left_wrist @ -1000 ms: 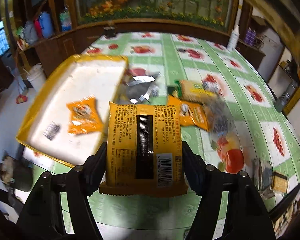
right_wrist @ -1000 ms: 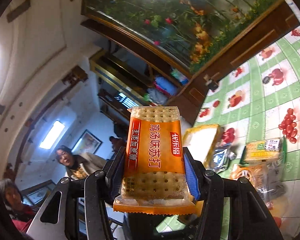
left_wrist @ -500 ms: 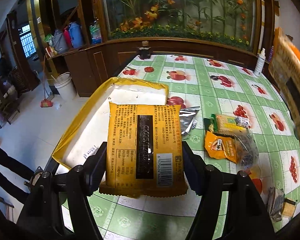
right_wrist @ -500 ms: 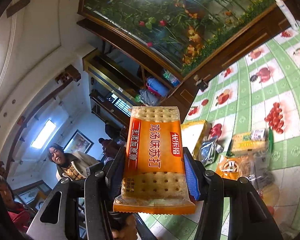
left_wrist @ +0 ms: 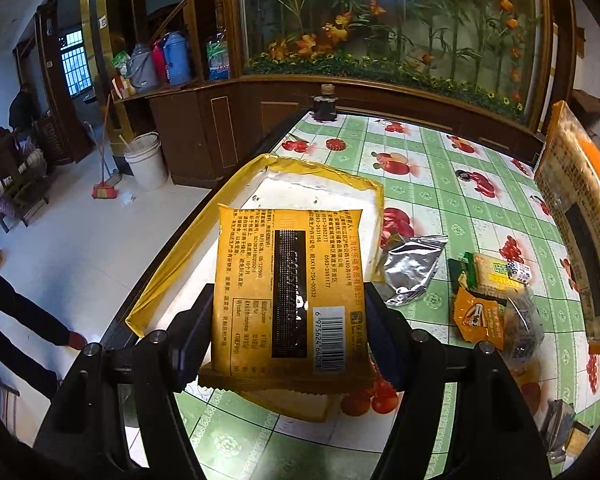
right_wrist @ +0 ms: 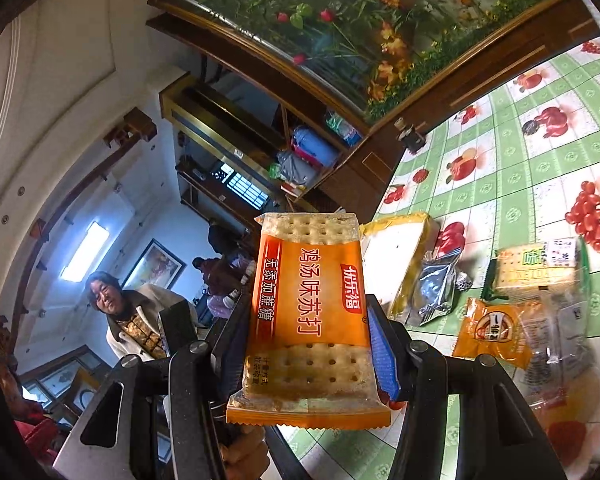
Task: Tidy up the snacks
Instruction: 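Lift both held packs and carry them toward the yellow-rimmed tray, then lower both packs into the tray and open both grippers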
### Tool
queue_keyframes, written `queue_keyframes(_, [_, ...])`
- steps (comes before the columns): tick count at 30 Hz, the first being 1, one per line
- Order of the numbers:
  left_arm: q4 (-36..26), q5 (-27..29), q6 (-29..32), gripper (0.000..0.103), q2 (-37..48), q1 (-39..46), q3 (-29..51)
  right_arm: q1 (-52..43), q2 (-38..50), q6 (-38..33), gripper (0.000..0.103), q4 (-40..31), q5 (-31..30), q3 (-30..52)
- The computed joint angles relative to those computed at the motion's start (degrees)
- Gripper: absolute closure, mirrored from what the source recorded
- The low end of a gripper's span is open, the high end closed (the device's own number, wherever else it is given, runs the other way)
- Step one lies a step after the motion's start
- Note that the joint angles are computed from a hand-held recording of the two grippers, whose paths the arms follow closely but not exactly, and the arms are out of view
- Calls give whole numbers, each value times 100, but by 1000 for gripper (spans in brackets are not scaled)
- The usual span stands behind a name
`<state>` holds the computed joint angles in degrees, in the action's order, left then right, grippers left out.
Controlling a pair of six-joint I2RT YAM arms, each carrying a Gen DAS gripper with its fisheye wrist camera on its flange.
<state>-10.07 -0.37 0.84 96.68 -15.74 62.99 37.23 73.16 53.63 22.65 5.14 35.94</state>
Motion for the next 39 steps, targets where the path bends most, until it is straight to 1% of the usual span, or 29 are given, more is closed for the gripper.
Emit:
queue_keyframes(6, [-69, 90, -9, 34, 310, 174, 222, -188, 638, 25, 49, 142, -335, 365])
queue_keyframes(9, [-116, 142, 15, 34, 566, 259, 413, -351, 1142, 24, 49, 180, -596, 703])
queue_keyframes(11, [-340, 279, -1, 34, 867, 361, 720, -480, 1649, 29, 49, 216, -823, 1062])
queue_keyframes(14, [-793, 646, -2, 34, 1433, 600, 1348, -641, 2386, -53, 49, -37, -1047, 1765])
queue_keyframes(17, [-1237, 889, -43, 34, 1964, 758, 1960, -788, 3191, -246, 49, -627, -1217, 2743])
queue_keyframes(19, [-1494, 942, -8, 34, 2265, 798, 2316, -836, 3774, -436, 49, -1164, -1277, 3522])
queue_keyframes(21, [-1683, 959, 4, 34, 2470, 808, 2554, -835, 4295, -673, 49, -1804, -1202, 4301])
queue_keyframes(24, [-1588, 887, 51, 34, 2433, 777, 2471, -831, 5114, -989, 49, -2802, -1040, 5494])
queue_keyframes(26, [-1575, 874, 58, 34, 2436, 757, 2478, -849, 5465, -1052, 48, -3064, -1002, 5926])
queue_keyframes(28, [-1580, 886, 73, 34, 2439, 774, 2475, -804, 5662, -1258, 47, -3493, -799, 6391])
queue_keyframes(29, [-1630, 936, 52, 33, 2471, 798, 2524, -799, 5726, -1305, 46, -3584, -799, 6519])
queue_keyframes(31, [-1651, 1013, 5, 33, 2430, 842, 2513, -804, 5745, -1305, 46, -3705, -757, 6591])
queue_keyframes(33, [-1640, 1052, -37, 33, 2367, 880, 2498, -844, 5588, -1182, 46, -3384, -916, 6272])
queue_keyframes(35, [-1547, 1120, -56, 33, 2170, 921, 2332, -876, 5212, -1041, 45, -2976, -913, 5692])
queue_keyframes(36, [-1533, 1159, -50, 33, 2094, 928, 2284, -897, 4912, -949, 45, -2639, -941, 5223])
queue_keyframes(37, [-1512, 1223, -42, 33, 1974, 930, 2194, -929, 4705, -880, 45, -2420, -947, 4927])
queue_keyframes(38, [-1500, 1280, -45, 33, 1915, 924, 2165, -970, 4468, -826, 40, -2243, -919, 4627])
queue_keyframes(39, [-1471, 1333, -44, 33, 1805, 915, 2081, -992, 4176, -795, 38, -2087, -848, 4261])
